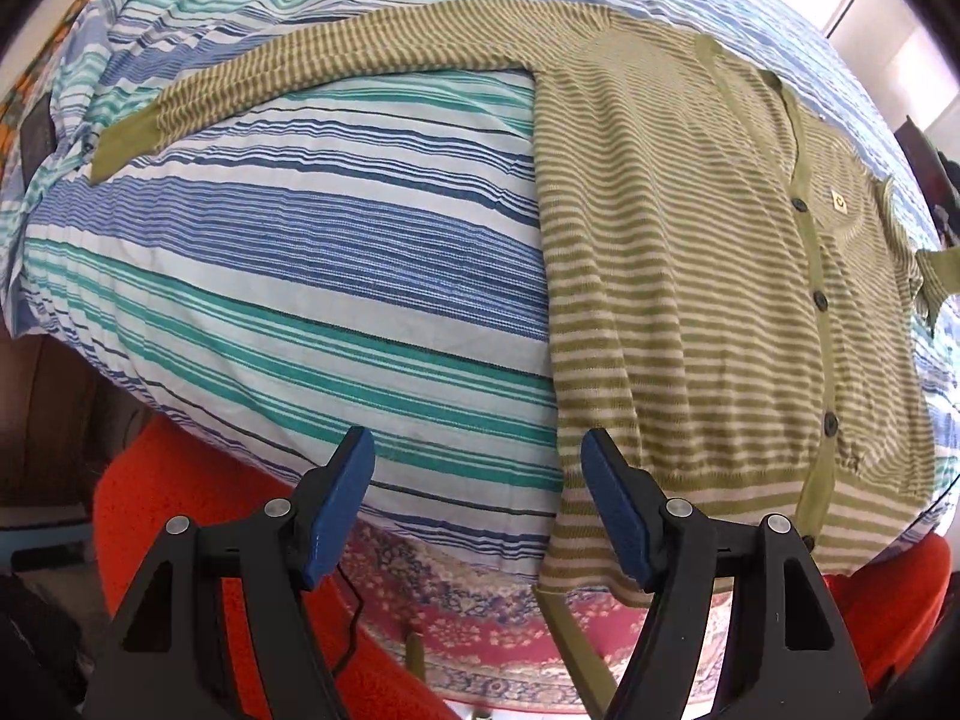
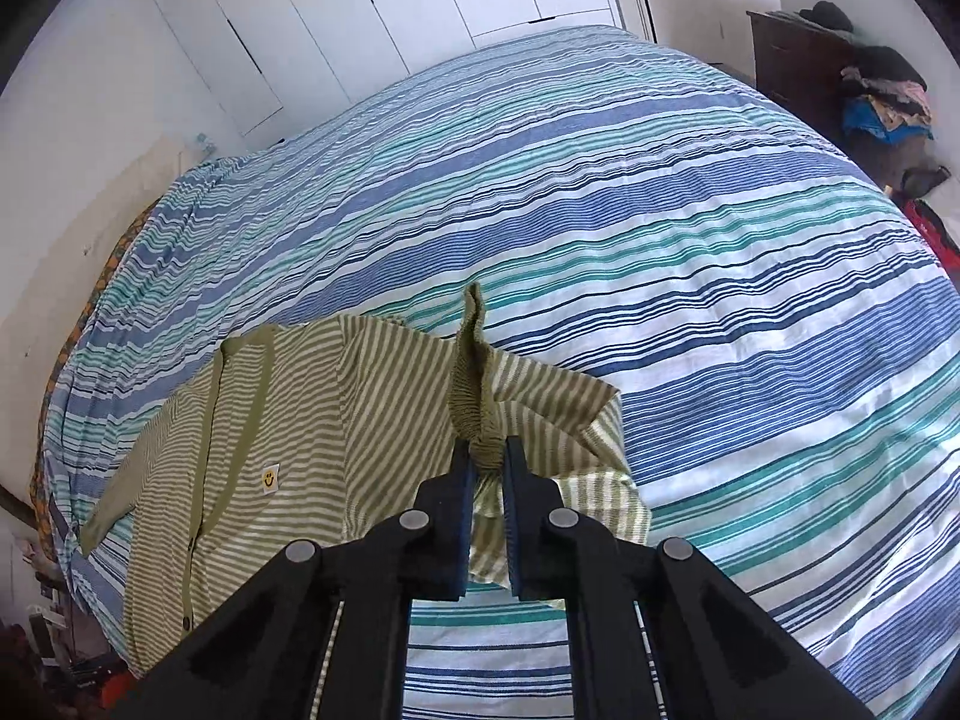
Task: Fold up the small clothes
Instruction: 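Grasp the other sleeve cuff with the right gripper and pull it outward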
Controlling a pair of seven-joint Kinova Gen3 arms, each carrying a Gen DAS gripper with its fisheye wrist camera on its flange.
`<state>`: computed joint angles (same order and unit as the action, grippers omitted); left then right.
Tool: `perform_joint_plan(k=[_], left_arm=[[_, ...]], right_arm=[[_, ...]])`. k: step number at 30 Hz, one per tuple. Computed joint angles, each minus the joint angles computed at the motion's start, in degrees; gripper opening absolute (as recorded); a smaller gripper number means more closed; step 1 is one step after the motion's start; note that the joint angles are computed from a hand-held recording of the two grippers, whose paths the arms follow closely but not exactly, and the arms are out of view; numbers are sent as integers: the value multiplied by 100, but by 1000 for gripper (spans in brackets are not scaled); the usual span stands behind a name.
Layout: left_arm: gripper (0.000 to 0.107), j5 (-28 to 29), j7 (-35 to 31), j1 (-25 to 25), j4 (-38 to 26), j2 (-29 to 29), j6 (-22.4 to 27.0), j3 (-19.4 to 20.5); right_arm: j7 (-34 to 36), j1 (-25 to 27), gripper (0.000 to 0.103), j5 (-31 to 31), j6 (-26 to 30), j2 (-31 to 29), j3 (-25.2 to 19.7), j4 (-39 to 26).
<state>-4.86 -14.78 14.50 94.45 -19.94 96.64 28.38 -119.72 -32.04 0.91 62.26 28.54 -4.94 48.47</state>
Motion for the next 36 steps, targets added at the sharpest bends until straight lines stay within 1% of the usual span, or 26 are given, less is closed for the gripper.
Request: perform_joint_plan(k=[4, 8, 11, 15, 19, 21, 22, 25, 28, 31, 36], left_arm=[[73, -86, 54, 59, -134, 147, 140, 169], [73, -44, 169, 187, -176, 328, 41, 183], [73, -110, 243, 390, -290, 573, -13, 223], [73, -414, 385, 746, -632, 989, 88, 396], [73, -685, 514, 1134, -945, 1368, 269, 496], [73, -719, 530, 1309, -1016, 1487, 285, 447], [73, -717, 527, 1392, -1030, 1527, 288, 406], [73, -778, 534, 1639, -1137, 1678, 342, 291], [73, -856, 588, 1886, -1241, 1771, 388, 165], [73, -854, 605, 2093, -1244, 1781, 381, -27], [73, -732, 599, 2324, -1116, 1733, 343, -364]], right_arm=[[-390, 319, 8, 215, -392, -596, 261, 777], [-768, 697, 8, 468, -693, -1148, 383, 1594], [-996, 1018, 9, 574, -818, -1382, 418, 2046], [-1136, 1286, 8, 718, -761, -1435, 418, 2316], [-1483, 1483, 8, 745, -1079, -1724, 416, 2975], [-1637, 1508, 8, 880, -1132, -1825, 402, 3206], [-1744, 1499, 5, 1002, -1123, -1870, 406, 3302], [-2028, 1564, 5, 1192, -1212, -2028, 406, 3578], [-1993, 1665, 5, 1159, -1200, -2078, 333, 3680], [-1992, 1650, 4, 1224, -1040, -2106, 274, 3699], [-2247, 1595, 4, 1357, -809, -2166, 217, 3861]])
